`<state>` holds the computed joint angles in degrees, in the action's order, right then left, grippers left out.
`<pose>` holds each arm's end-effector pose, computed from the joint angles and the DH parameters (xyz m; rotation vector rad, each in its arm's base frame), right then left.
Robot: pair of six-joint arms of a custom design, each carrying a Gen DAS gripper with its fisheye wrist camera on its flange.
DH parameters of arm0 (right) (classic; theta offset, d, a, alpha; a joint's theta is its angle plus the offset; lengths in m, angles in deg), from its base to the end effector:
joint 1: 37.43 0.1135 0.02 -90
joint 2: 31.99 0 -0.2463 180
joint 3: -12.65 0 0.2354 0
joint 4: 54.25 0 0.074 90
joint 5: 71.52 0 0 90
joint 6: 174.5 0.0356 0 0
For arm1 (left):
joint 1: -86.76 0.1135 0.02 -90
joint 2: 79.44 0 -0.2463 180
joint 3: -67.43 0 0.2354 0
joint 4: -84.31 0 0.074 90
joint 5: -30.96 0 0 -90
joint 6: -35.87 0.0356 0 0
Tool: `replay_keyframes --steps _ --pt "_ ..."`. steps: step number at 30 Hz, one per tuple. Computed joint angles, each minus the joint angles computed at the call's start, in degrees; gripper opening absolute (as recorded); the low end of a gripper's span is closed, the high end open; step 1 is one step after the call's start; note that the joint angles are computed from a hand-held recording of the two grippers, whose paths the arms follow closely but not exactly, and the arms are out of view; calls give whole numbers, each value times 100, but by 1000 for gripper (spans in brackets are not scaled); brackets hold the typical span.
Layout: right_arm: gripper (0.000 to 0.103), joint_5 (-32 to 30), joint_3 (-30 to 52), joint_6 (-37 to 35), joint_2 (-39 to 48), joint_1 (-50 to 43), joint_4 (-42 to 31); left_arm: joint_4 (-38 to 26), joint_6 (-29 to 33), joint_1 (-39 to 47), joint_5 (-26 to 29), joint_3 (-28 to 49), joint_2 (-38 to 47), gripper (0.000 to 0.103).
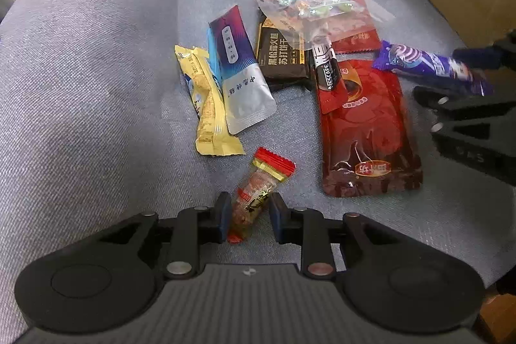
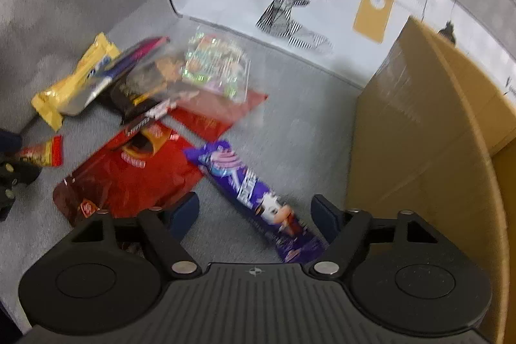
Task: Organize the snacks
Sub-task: 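Lower left tool onto red-wrapped candy while right tool lowers onto purple bar, then close left tool on red-wrapped candy while right tool grasps purple bar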
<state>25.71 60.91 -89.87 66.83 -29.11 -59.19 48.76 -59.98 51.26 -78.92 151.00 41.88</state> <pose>0.2670 0.0345 0.0850 -0.2526 2.5212 -0.1397 0.3042 -0.2021 0.0768 0.6313 2.6598 0.3065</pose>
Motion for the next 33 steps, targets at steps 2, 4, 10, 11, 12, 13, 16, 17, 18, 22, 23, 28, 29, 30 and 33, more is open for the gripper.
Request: replay_keyframes --steps 2,4,10,11,12,13,16,17,18,22,23,28,29,30,33 --pt "42 -134 -51 12 -94 -38 -23 40 -69 16 15 10 29 28" --pt "29 -217 -147 -42 -247 -60 -26 129 -203 107 145 -52 -23 25" --pt "20 -569 -462 -49 -895 -231 -98 545 -704 270 640 -435 -360 17" --pt "20 -699 -474 -13 -1044 -308 -222 763 -778 345 855 -643 -525 17" --pt "20 -853 -483 38 -1225 -398 -384 980 -865 441 1100 -862 -707 17" --pt "20 -1052 -481 93 -1431 -498 -584 1160 -959 544 1345 -1057 -867 17" --pt "20 -1875 -455 193 -2074 -825 -1266 1357 -1225 741 1998 -1354 -1127 17" --pt "20 -2080 -477 178 -2287 -894 -1448 1310 -1249 735 2107 -1354 -1148 17" --pt "20 -2229 -535 174 -2506 -943 -1597 1217 -1243 672 2129 -1328 -1185 17" --pt "20 -2838 -731 146 -3004 -1376 -2282 976 -1613 569 2639 -1149 -1094 17" --pt "21 -2977 -773 144 -3005 -1492 -2428 982 -1799 523 2665 -1171 -1109 17" --pt "22 -3245 -1012 342 -2697 -1675 -2470 960 -2359 316 2563 -1237 -1016 17" --pt "22 -3244 -1104 372 -2710 -1649 -2353 935 -2325 328 2497 -1200 -991 17" --pt "22 -3137 -1180 411 -2708 -1572 -2229 895 -2322 337 2483 -1142 -945 17" --pt "36 -2995 -1291 499 -2620 -1450 -2031 706 -2221 366 2531 -944 -805 18"
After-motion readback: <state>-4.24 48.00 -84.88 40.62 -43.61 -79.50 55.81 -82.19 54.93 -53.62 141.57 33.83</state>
